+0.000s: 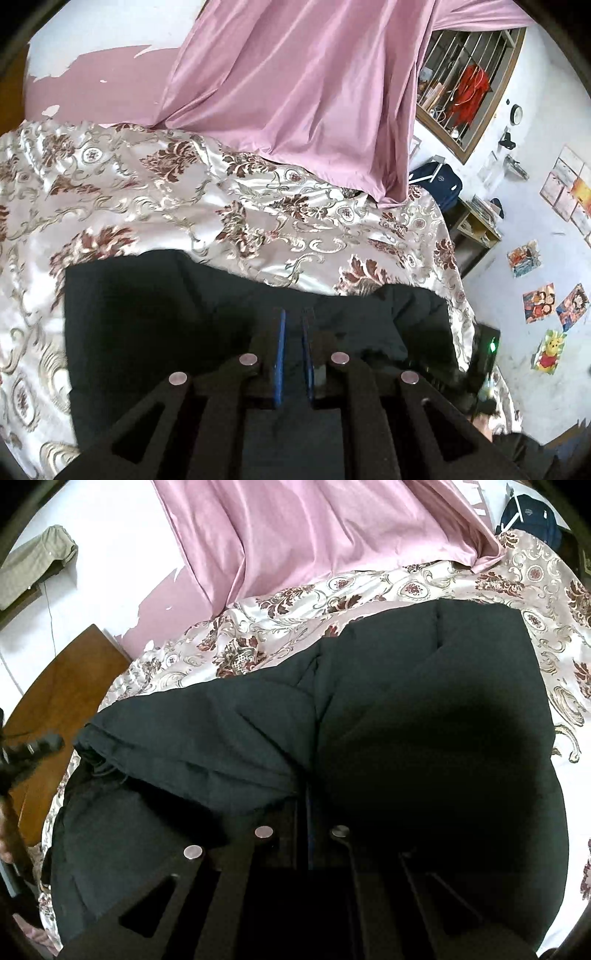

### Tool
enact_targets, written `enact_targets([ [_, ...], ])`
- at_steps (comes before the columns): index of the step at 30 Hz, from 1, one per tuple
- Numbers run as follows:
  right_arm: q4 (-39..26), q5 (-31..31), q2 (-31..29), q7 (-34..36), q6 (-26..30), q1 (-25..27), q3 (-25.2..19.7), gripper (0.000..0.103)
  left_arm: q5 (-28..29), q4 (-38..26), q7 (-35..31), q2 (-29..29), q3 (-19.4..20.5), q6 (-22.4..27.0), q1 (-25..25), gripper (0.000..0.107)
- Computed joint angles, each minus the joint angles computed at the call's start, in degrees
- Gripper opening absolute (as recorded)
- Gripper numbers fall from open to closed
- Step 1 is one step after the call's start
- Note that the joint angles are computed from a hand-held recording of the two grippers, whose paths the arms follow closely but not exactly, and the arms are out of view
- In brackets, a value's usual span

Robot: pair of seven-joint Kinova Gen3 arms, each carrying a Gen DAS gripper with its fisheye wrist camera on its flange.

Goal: Fold large clothes

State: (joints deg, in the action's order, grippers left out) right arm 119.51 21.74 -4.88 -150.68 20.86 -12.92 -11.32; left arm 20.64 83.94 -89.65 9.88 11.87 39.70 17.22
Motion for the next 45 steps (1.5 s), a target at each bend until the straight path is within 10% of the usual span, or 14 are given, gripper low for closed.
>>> enact_targets([
  [7,-3.4,-11.3,-2.8,14.0,5.2,15.5,-13.5,0.003,-7.9,-9.9,6.3,9.4,-0.4,7.2,5.8,0.009],
  [14,-10.3,-23.2,-8.5,30.3,9.7,22.0,-14.1,0.016,-4.3,-5.8,1.9,9.2,1.4,4.2,3.0,0.009],
  [18,-20.2,-30.4,-1.1,38.4,14.6,24.1,-14.5,0.03,-4.2,-6.9,-0.6,9.8,1.5,5.8,2.7,0.009],
  [24,-30.1,-39.7,13.1,49.5,28.5,12.5,-5.0,0.03,-5.2,-13.7,-11.6,13.4,3.5,15.5,1.4,0.009],
  [32,-37.5,-31.6,20.3,50.9,43.9,19.0,-16.0,0.021,-14.1,-24.9,-17.6,19.4,-0.9,28.8,8.9,0.009],
  [39,-31.7,-16.6,18.1,38.1,31.3,12.7,-15.1,0.015,-28.4,-21.6,-5.5,19.6,-7.2,17.4,18.8,0.006],
  [45,-24.2,-15.7,16.4,34.3,17.8,15.2,-15.2,0.011,-30.7,-17.6,-1.3,18.8,-6.1,11.3,17.8,0.005],
])
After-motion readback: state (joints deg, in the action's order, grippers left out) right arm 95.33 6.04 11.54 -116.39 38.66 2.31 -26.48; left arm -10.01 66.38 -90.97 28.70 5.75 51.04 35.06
